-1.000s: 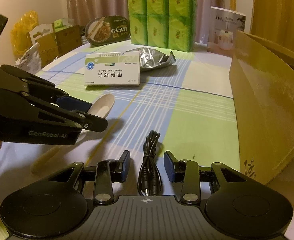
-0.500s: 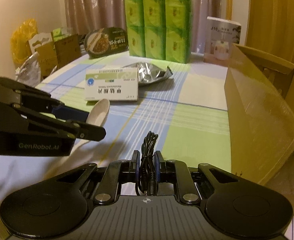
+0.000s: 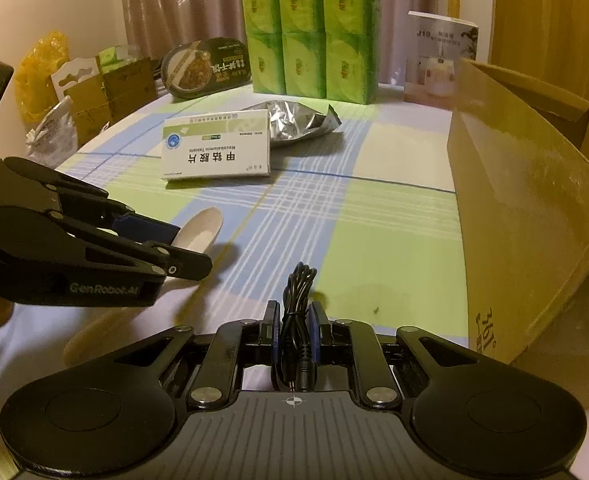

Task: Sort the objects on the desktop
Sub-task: 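Carry the spoon and cable with both grippers over the cardboard box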

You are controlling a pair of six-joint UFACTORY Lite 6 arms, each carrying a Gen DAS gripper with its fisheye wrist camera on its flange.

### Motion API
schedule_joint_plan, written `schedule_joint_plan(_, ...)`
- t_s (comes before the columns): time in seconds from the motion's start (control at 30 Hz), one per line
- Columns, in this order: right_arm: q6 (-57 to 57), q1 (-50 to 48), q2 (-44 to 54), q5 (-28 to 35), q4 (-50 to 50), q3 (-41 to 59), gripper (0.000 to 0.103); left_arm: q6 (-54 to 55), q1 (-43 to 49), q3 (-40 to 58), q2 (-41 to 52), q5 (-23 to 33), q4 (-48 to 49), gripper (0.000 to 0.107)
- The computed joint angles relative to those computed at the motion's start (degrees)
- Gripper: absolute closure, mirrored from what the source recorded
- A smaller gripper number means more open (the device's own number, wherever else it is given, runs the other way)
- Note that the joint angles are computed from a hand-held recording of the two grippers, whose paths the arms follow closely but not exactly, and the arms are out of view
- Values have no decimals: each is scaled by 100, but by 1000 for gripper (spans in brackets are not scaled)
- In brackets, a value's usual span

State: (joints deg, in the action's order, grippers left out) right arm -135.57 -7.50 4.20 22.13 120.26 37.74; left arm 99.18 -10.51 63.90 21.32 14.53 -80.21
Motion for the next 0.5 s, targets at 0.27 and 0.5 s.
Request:
schedule_joint_plan(0.27, -43, -76, 2, 74, 48, -22, 92, 1664, -122, -11, 220, -217, -1758, 75)
schedule_joint_plan(0.5, -95, -38, -68, 74, 156, -97, 92, 2008, -183, 50, 299, -221, -2192, 79)
